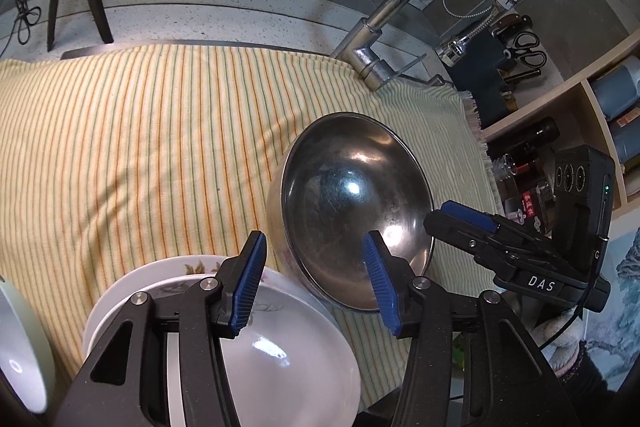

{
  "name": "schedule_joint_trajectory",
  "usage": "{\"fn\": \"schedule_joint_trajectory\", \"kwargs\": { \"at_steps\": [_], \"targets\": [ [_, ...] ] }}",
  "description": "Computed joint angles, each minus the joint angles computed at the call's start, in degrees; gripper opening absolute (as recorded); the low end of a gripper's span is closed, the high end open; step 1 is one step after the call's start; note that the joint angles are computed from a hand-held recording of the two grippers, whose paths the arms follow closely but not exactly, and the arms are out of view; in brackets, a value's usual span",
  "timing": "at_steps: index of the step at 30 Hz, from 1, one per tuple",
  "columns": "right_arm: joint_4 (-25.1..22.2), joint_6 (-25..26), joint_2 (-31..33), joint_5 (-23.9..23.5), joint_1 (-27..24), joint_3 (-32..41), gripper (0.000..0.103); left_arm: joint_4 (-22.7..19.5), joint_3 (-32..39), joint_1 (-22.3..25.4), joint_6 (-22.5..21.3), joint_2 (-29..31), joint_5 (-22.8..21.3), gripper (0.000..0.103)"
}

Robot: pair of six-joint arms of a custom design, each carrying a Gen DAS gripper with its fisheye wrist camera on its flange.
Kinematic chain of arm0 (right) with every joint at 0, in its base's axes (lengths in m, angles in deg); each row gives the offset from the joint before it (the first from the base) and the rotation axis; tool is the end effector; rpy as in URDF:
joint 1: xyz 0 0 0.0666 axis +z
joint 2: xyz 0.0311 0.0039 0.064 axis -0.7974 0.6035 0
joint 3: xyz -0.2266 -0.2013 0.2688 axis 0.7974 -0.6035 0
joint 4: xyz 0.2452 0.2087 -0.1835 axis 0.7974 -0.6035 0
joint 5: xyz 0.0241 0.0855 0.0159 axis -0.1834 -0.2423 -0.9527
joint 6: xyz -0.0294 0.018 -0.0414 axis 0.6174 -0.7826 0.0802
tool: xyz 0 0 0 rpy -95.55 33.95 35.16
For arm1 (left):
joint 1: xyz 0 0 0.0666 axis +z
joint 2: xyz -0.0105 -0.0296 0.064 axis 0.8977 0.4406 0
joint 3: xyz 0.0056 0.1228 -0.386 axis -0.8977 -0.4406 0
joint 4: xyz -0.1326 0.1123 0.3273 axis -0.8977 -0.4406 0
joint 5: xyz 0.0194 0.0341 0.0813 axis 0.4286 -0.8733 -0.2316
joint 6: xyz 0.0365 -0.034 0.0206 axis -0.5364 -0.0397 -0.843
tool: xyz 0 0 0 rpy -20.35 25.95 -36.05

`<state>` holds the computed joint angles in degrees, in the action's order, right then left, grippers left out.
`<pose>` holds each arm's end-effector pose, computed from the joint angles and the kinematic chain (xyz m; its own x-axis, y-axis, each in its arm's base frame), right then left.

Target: Organize plates and bowls

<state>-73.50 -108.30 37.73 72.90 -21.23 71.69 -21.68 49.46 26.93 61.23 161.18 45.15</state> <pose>0.3177 0.1967 0.4563 -0.8956 0.1260 -0.4266 -0.0266 0.9422 0.3341 0.3311 -0.2611 0.4667 -0.9364 0.0591 -0.3458 0.2301 0.8476 -0.4782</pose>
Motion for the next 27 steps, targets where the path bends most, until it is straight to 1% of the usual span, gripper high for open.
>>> {"fn": "schedule_joint_trajectory", "kwargs": {
  "at_steps": [3,5,6,7,9,11,15,18,22,24,27],
  "targets": [
    [-0.09,0.08,-0.67,1.51,0.86,0.54,0.073,0.36,-0.41,0.0,0.52,-1.09,-0.9,0.05],
    [0.5,0.04,-1.26,1.73,1.33,0.77,0.074,0.56,-0.67,-0.08,1.02,-1.91,-1.54,0.05],
    [0.78,0.07,-1.47,1.92,1.58,0.83,0.076,0.72,-0.97,-0.04,1.32,-2.62,-1.94,0.051],
    [1.1,0.08,-1.74,2.6,2.09,1.01,0.078,0.85,-1.25,-0.01,1.47,-3.22,-2.4,0.055],
    [1.47,0.35,-2.02,3.68,3.03,1.43,0.08,0.91,-1.8,-0.03,1.53,-4.64,-3.85,0.058],
    [1.28,0.95,-1.95,5.14,4.4,2.29,0.08,0.89,-2.48,0.04,1.54,-6.32,-5.04,0.058],
    [1.57,2.47,-1.39,7.48,7.54,3.97,0.086,0.3,-3.87,0.08,1.81,-9.58,-7.99,0.058],
    [2.22,3.38,-0.61,8.39,9.86,5.17,0.087,-0.51,-5.26,0.33,2.44,-12.43,-10.01,0.058],
    [4.21,3.17,0.53,6.18,11.65,6.1,0.087,-1.96,-7.45,1.57,3.91,-16.34,-12.1,0.058],
    [5.19,2.74,1.32,4.48,12.29,6.54,0.091,-2.95,-9.1,2.86,5.29,-18.81,-12.86,0.058],
    [7.02,2.42,2.27,3.23,13.55,6.99,0.092,-5.09,-11.27,4.78,6.44,-22.38,-14.62,0.058]
  ]
}}
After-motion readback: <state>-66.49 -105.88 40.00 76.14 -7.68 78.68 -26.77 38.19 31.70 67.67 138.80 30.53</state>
